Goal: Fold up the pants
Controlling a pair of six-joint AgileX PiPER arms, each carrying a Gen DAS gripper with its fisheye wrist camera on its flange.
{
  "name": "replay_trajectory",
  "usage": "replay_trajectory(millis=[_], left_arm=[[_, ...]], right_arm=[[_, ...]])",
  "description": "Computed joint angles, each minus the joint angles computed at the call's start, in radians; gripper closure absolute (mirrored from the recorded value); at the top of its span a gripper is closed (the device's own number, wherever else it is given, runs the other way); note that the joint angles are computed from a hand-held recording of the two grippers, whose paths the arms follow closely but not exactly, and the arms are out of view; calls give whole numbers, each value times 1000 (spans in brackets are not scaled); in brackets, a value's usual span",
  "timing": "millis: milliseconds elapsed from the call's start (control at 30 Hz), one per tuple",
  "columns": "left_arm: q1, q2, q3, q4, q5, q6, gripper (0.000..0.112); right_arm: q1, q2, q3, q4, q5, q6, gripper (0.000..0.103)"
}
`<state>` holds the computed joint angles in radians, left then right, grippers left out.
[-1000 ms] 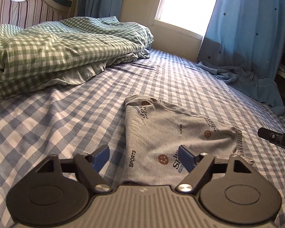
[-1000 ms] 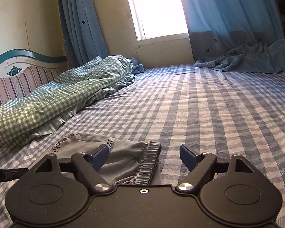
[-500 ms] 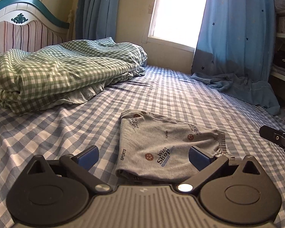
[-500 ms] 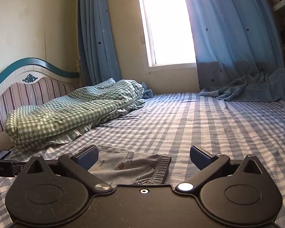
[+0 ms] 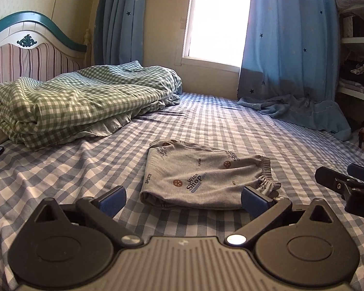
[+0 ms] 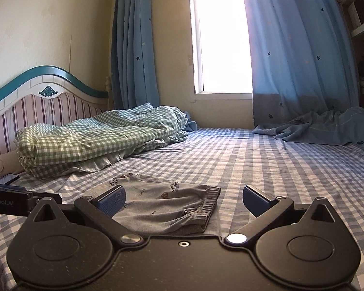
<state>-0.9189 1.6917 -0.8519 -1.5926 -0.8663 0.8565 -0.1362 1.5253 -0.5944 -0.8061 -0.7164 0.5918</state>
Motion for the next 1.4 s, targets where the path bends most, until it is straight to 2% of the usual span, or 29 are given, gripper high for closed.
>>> replay_trajectory(millis=[300, 733, 1033, 1233, 1400], left_arm=[[-91, -8, 89, 4, -73, -128, 10], [-146, 24, 162, 58, -107, -220, 10], [-163, 36, 218, 90, -149, -273, 10], [-169, 58, 258, 135, -167, -361, 10], [-188, 73, 287, 156, -201, -425, 10]], right_arm=[[-9, -100, 156, 62, -31, -94, 1], [-3, -176, 309, 228, -74, -173, 1], [25, -122, 368, 379, -169, -296, 1], [57, -55, 413, 497, -277, -403, 1], [54, -17, 428, 511, -314, -415, 1]])
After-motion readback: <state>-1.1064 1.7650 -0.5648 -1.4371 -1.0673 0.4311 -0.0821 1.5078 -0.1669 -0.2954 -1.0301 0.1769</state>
